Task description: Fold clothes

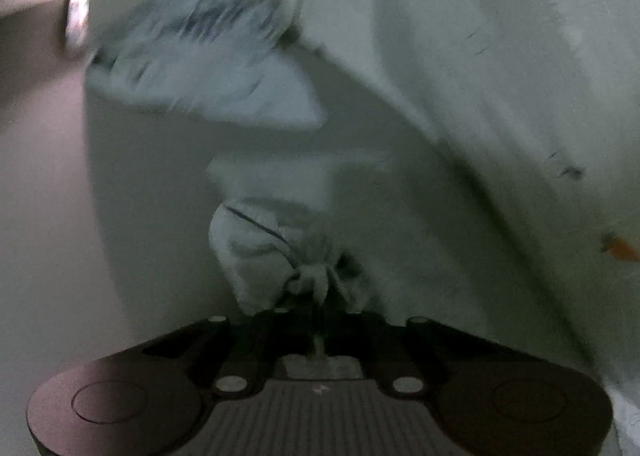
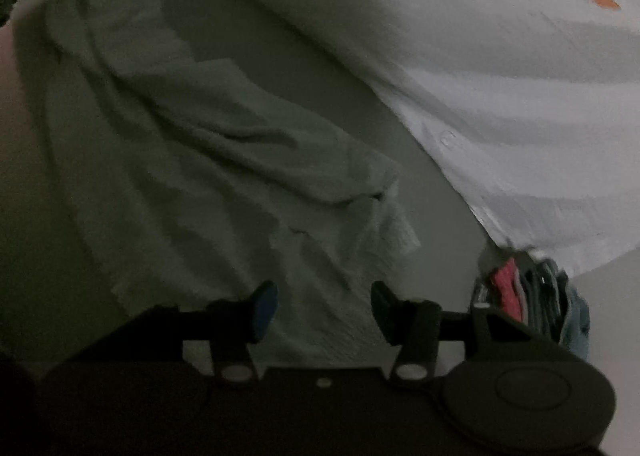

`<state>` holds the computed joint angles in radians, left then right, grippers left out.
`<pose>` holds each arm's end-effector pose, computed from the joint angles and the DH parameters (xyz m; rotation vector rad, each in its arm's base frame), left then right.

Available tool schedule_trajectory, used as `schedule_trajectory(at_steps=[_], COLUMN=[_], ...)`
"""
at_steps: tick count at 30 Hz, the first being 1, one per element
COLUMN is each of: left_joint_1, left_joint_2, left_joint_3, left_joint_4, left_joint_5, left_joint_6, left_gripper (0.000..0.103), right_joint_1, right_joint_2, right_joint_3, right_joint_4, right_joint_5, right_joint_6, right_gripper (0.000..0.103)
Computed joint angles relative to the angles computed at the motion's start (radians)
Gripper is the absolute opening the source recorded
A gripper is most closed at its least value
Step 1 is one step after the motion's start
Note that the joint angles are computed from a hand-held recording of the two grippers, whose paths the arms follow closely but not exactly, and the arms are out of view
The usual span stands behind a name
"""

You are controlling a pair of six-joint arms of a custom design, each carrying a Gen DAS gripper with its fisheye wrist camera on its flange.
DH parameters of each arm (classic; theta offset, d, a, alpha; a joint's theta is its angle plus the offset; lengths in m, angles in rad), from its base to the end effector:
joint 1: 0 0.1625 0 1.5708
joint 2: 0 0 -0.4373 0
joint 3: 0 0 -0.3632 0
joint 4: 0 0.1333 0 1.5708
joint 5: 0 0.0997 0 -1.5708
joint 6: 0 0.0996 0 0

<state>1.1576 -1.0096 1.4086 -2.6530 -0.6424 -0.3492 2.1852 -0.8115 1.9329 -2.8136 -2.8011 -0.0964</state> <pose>-0.0789 -0.7105 0.4083 -0.3296 2.2706 -1.1662 0.3561 -0.4363 0.1316 0.5952 -1.8424 0.4637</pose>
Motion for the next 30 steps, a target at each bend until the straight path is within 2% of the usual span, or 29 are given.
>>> schedule_trajectory(at_steps=[3, 5, 6, 7, 8, 9, 10, 11, 12, 15, 17, 19, 22, 25, 26, 28, 29, 30], left_joint_1=[-0.025, -0.040, -0.044, -0.049, -0.053, -0.057, -0.060, -0.056, -0.054, -0.057, -0.056, -0.055, -0.033, 0.005, 0.019, 0.051, 0.064, 0.074], left_joint_2=[0.074, 0.136, 0.163, 0.191, 0.222, 0.255, 0.283, 0.285, 0.273, 0.211, 0.166, 0.128, 0.104, 0.103, 0.106, 0.113, 0.114, 0.112], left_joint_3=[-0.129, -0.206, -0.240, -0.280, -0.324, -0.374, -0.420, -0.427, -0.402, -0.265, -0.174, -0.093, -0.049, -0.062, -0.075, -0.119, -0.135, -0.144], left_joint_4=[-0.016, -0.022, 0.026, 0.082, 0.140, 0.200, 0.262, 0.302, 0.300, 0.197, 0.124, 0.046, 0.001, 0.018, 0.034, 0.085, 0.088, 0.084], left_joint_5=[-0.038, -0.068, -0.086, -0.102, -0.118, -0.134, -0.158, -0.216, -0.264, -0.272, -0.224, -0.145, -0.046, -0.003, -0.009, -0.066, -0.103, -0.148], left_joint_6=[0.104, 0.202, 0.232, 0.259, 0.288, 0.317, 0.341, 0.352, 0.364, 0.364, 0.350, 0.334, 0.293, 0.216, 0.181, 0.095, 0.071, 0.043], left_gripper=[0.003, 0.005, 0.005, 0.019, 0.043, 0.058, 0.079, 0.082, 0.082, 0.085, 0.085, 0.085, 0.085, 0.085, 0.085, 0.085, 0.079, 0.067], right_joint_1=[-0.003, -0.006, -0.006, -0.007, -0.008, -0.011, -0.013, -0.015, -0.016, -0.017, -0.020, -0.024, -0.027, -0.031, -0.032, -0.033, -0.033, -0.031], right_joint_2=[0.004, 0.020, 0.027, 0.034, 0.040, 0.047, 0.055, 0.062, 0.067, 0.080, 0.078, 0.074, 0.077, 0.079, 0.078, 0.076, 0.076, 0.077], right_joint_3=[-0.007, -0.018, -0.023, -0.030, -0.035, -0.041, -0.046, -0.052, -0.057, -0.068, -0.068, -0.071, -0.075, -0.078, -0.079, -0.079, -0.079, -0.078], right_joint_4=[0.037, 0.037, 0.041, 0.041, 0.039, 0.024, 0.014, 0.009, 0.010, 0.021, 0.042, 0.085, 0.112, 0.118, 0.121, 0.127, 0.128, 0.129], right_joint_5=[-0.011, -0.011, -0.009, -0.005, -0.001, 0.002, 0.003, 0.001, -0.002, -0.014, -0.004, 0.011, 0.030, 0.041, 0.043, 0.044, 0.044, 0.045], right_joint_6=[0.043, 0.025, 0.016, 0.003, -0.009, -0.029, -0.041, -0.047, -0.046, -0.036, -0.022, -0.004, -0.017, -0.028, -0.025, -0.018, -0.016, -0.015], right_gripper=[0.053, 0.053, 0.053, 0.053, 0.053, 0.054, 0.054, 0.054, 0.054, 0.054, 0.055, 0.055, 0.055, 0.057, 0.057, 0.057, 0.057, 0.057])
